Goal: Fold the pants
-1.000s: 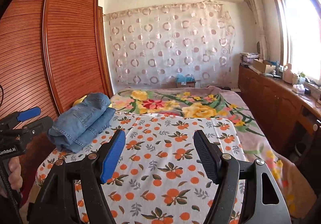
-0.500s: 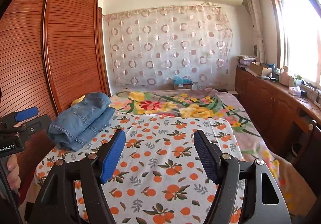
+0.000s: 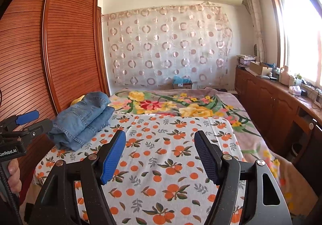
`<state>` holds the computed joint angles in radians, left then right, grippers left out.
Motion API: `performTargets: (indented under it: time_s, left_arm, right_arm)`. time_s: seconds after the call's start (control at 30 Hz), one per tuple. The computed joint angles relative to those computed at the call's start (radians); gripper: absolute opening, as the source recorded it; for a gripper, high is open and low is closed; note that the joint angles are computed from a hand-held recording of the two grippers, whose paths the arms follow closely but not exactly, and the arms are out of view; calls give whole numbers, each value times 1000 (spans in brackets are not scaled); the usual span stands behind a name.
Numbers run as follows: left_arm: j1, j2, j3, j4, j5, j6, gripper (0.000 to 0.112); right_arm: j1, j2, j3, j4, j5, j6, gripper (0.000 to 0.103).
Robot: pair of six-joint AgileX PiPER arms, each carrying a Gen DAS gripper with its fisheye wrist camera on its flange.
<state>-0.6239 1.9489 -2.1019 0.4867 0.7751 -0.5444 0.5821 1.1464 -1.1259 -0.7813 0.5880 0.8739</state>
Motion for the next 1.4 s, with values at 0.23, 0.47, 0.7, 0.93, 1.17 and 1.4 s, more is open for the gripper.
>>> performTargets:
  time_s: [0.23, 0.47, 0.7, 0.93, 1.17, 1.4]
  left_arm:
    - [-1, -13, 47, 12, -22, -29, 88]
    - [-5, -6, 41, 10, -16, -28, 88]
    - [-7, -6, 44, 7, -13, -29, 88]
    - [-11, -6, 42, 7, -9, -31, 88]
    - [-8, -3, 34, 1, -6, -23, 88]
    - [-7, -1, 28, -4, -4, -18, 88]
  right_arm:
    - [3, 0, 1, 0, 2, 4, 72]
    - [-5, 0, -1, 11, 0, -8, 72]
    - [-4, -3, -1, 11, 4, -5, 72]
    - [-12, -5, -3, 29, 6, -16, 72]
    - [-6, -9, -4, 24, 13, -10, 72]
    - [-1, -9, -2, 19, 13, -4, 72]
